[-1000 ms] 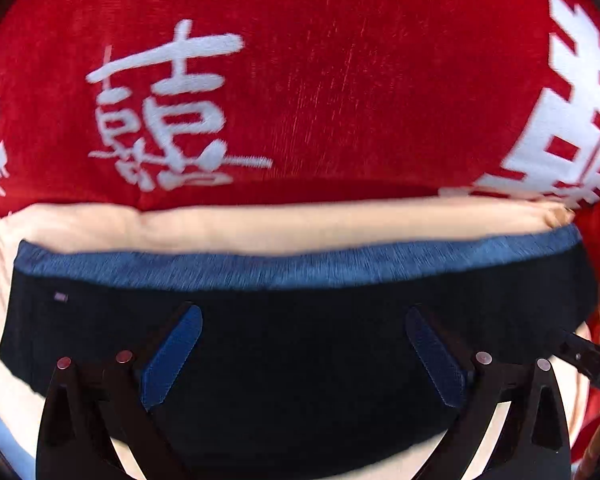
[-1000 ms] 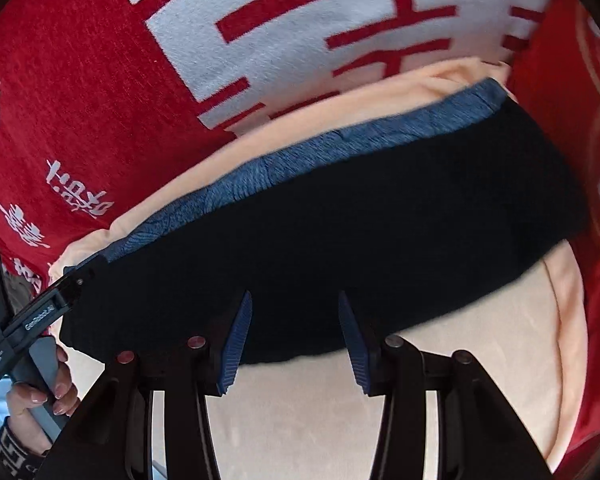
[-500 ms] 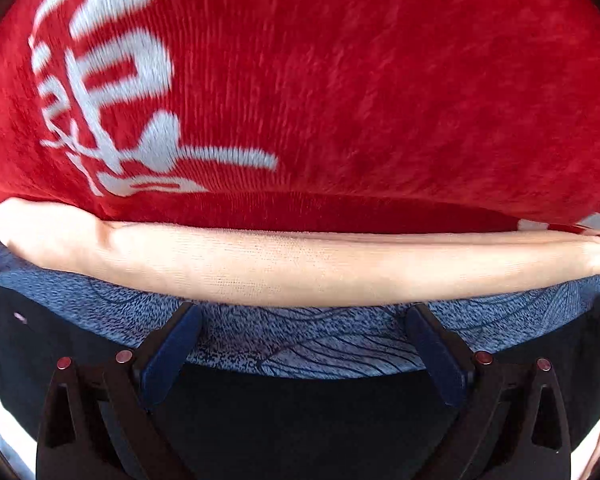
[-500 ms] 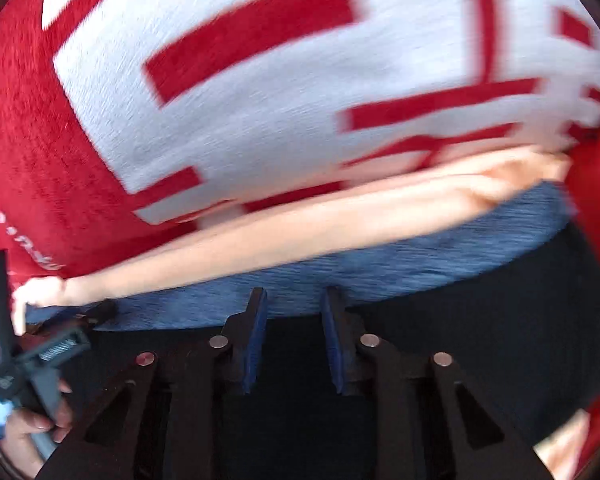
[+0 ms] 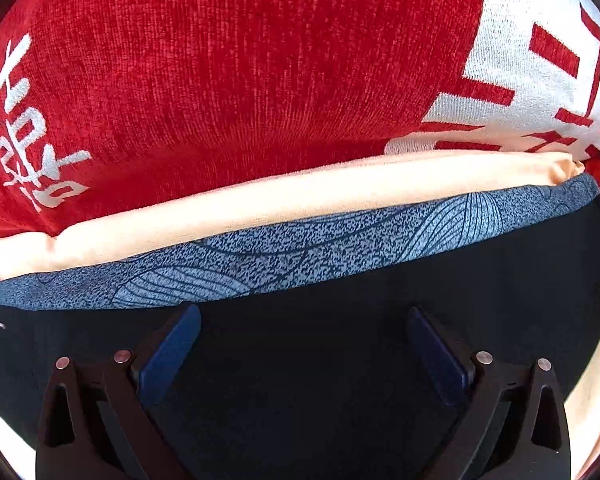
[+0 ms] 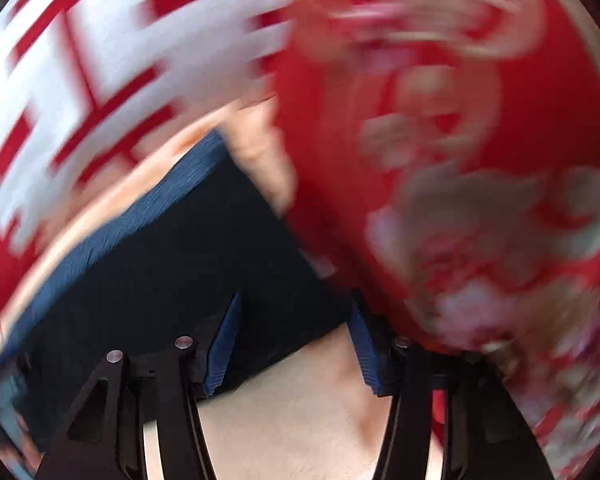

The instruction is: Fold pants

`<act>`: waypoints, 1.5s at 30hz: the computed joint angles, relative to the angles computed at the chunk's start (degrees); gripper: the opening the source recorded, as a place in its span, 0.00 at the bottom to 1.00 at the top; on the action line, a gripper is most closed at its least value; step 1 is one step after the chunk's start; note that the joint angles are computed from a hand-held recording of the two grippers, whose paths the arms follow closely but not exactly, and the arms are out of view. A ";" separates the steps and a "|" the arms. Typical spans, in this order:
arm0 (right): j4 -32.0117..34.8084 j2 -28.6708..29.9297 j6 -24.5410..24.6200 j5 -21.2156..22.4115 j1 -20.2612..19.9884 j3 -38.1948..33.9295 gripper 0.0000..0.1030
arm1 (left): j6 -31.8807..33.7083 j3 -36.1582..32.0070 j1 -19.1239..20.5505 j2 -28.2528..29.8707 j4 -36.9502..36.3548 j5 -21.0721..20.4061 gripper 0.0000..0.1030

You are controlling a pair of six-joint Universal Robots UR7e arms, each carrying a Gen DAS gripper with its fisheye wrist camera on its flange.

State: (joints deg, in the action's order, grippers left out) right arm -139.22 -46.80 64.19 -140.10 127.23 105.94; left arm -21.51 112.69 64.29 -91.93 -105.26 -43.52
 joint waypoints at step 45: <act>-37.07 31.94 -3.74 49.74 7.35 -18.84 0.09 | 15.45 -8.06 19.91 -24.39 20.71 -2.66 1.00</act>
